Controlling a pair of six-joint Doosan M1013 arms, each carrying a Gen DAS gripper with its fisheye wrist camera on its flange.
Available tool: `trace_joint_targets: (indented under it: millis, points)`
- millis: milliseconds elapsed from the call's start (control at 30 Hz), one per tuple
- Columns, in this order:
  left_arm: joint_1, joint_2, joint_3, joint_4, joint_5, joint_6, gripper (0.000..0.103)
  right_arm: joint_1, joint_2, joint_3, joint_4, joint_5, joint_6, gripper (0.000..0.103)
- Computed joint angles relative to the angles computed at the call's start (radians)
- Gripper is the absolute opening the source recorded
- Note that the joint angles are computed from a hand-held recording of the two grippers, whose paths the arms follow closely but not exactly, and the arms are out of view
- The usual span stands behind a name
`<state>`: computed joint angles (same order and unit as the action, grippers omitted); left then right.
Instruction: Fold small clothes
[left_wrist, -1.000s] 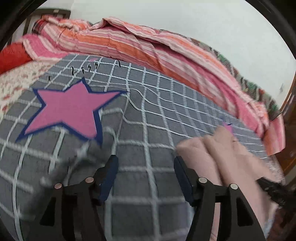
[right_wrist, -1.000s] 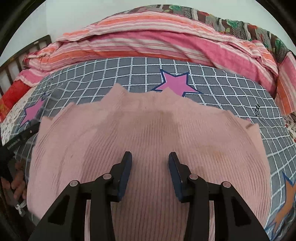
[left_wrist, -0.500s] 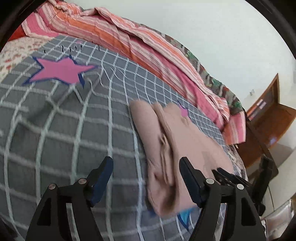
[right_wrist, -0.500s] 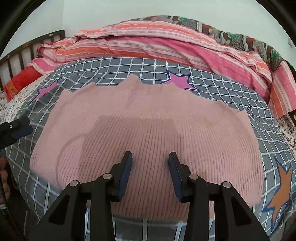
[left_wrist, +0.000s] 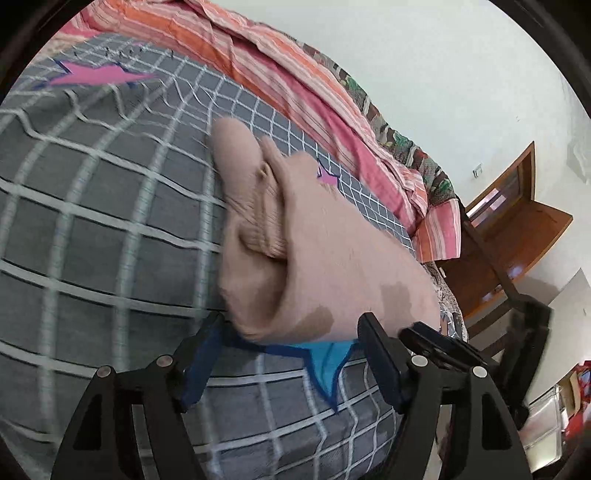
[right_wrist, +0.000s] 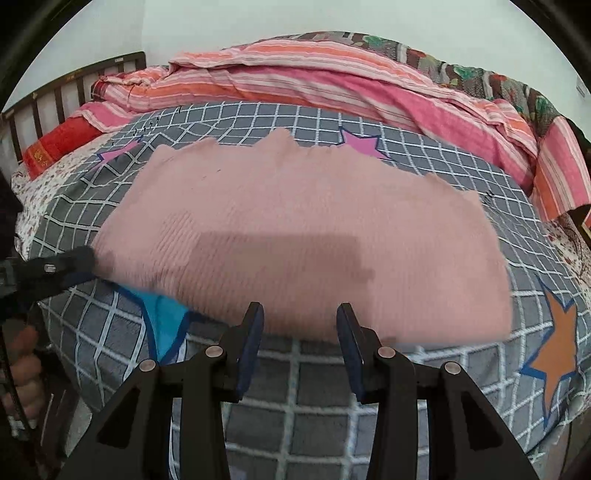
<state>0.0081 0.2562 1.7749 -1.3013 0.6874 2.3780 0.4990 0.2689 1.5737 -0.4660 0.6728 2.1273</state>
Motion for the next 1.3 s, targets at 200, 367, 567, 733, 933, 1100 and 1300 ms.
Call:
trace_joint_targets:
  millis: [200,367,567,733,933,1100,1300]
  points:
    - [-0.032,0.009,0.024,-0.249,-0.069,0.112,0.07,-0.027,-0.062,0.047,-0.052,0.005,0.064,0.041]
    - [-0.051,0.02,-0.002,-0.339,-0.123,0.133,0.068,-0.061,-0.095,0.075,-0.049,0.007,0.107,0.041]
    - [-0.089,0.036,-0.041,-0.234,-0.299,-0.024,0.049,-0.1,-0.117,0.104,-0.017,-0.016,0.123,0.041]
    - [-0.09,0.04,-0.066,-0.084,-0.348,-0.217,0.024,-0.124,-0.134,0.124,-0.033,-0.043,0.142,0.041]
    - [-0.124,0.021,-0.124,0.321,-0.381,-0.501,0.021,-0.168,-0.156,0.154,-0.011,-0.102,0.156,0.041]
    - [-0.182,0.012,-0.213,0.78,-0.36,-0.83,0.02,-0.211,-0.168,0.174,0.05,-0.149,0.143,0.041]
    - [-0.284,0.031,-0.342,1.151,-0.272,-1.055,0.02,-0.259,-0.198,0.202,0.053,-0.178,0.187,0.041]
